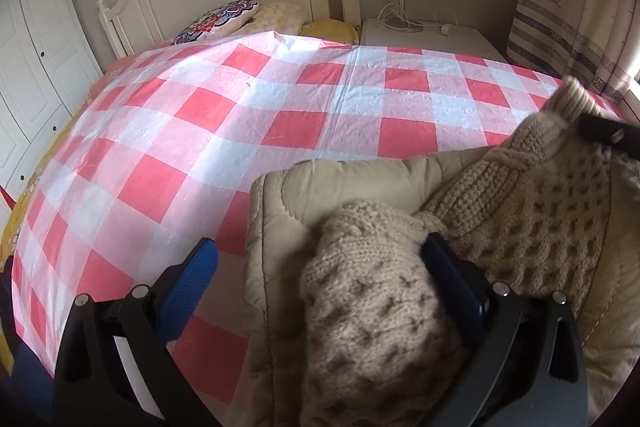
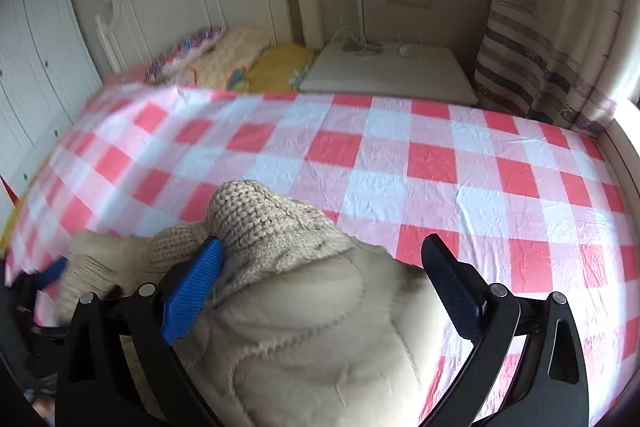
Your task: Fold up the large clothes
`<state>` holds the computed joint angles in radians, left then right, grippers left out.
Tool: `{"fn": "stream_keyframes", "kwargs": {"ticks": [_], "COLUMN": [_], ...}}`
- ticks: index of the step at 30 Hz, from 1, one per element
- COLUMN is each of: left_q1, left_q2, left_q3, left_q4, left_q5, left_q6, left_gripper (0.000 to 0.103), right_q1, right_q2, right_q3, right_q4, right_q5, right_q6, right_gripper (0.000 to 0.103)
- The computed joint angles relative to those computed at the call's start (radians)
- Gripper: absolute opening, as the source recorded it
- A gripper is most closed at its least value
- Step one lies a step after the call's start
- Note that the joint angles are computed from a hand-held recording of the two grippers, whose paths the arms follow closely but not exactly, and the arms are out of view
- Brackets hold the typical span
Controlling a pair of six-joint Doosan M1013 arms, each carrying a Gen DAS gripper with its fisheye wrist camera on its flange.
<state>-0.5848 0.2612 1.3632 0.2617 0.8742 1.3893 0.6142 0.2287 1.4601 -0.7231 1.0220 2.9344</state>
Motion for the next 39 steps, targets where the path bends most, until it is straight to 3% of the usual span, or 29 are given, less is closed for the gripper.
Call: {"fn": "stream_keyframes", "kwargs": {"ticks": [4, 7, 9, 10, 11, 14, 17, 20, 22, 24, 29, 31, 32, 36, 39], "left_q1": [-0.001, -0.008, -0.010, -0.011, -0.013, -0.017, -0.011, -0.010, -0.012, -0.014, -0.010, -0.010, -0.010, -0.013, -0.019], "left_q2": [0.000, -0.007, -0.011, -0.013, -0.014, -0.016, -0.015, -0.018, -0.019, -0.016, -0.020, -0.021, -0.021, -0.023, -0.026], "left_q3": [0.000, 0.011, 0.017, 0.020, 0.022, 0.025, 0.022, 0.026, 0.028, 0.026, 0.029, 0.030, 0.030, 0.033, 0.040], "left_q4": [0.005, 0.040, 0.050, 0.057, 0.069, 0.085, 0.062, 0.063, 0.072, 0.077, 0.064, 0.063, 0.063, 0.077, 0.105], "left_q5": [0.000, -0.016, -0.023, -0.027, -0.028, -0.030, -0.031, -0.038, -0.040, -0.035, -0.040, -0.041, -0.040, -0.042, -0.052], "left_q6": [-0.002, -0.025, -0.034, -0.040, -0.051, -0.056, -0.042, -0.047, -0.052, -0.052, -0.045, -0.046, -0.046, -0.049, -0.064], "left_gripper": [0.101, 0.101, 0.101, 0.101, 0.101, 0.101, 0.101, 0.101, 0.101, 0.101, 0.101, 0.101, 0.101, 0.101, 0.101], "right_q1": [0.024, 0.037, 0.024, 0.004, -0.011, -0.032, -0.008, 0.007, 0.012, 0.010, 0.018, 0.048, 0.063, 0.121, 0.125], "right_q2": [-0.025, 0.006, 0.047, 0.087, 0.107, 0.091, 0.090, 0.059, 0.071, 0.107, 0.087, 0.074, 0.068, 0.056, 0.004], "right_q3": [-0.001, -0.043, -0.088, -0.132, -0.146, -0.130, -0.144, -0.110, -0.117, -0.147, -0.131, -0.118, -0.108, -0.067, -0.001], "right_q4": [-0.090, -0.118, -0.012, 0.098, 0.163, 0.227, 0.162, 0.097, 0.066, 0.103, 0.102, 0.039, 0.011, -0.068, -0.044], "right_q5": [-0.061, -0.067, -0.032, 0.049, 0.084, 0.048, 0.074, 0.021, 0.066, 0.141, 0.126, 0.133, 0.129, 0.139, 0.057], "right_q6": [0.063, -0.066, -0.230, -0.337, -0.392, -0.403, -0.412, -0.301, -0.292, -0.377, -0.348, -0.288, -0.265, -0.242, -0.133], "right_gripper": [0.097, 0.094, 0.061, 0.060, 0.061, 0.061, 0.060, 0.061, 0.061, 0.061, 0.063, 0.075, 0.092, 0.095, 0.095]}}
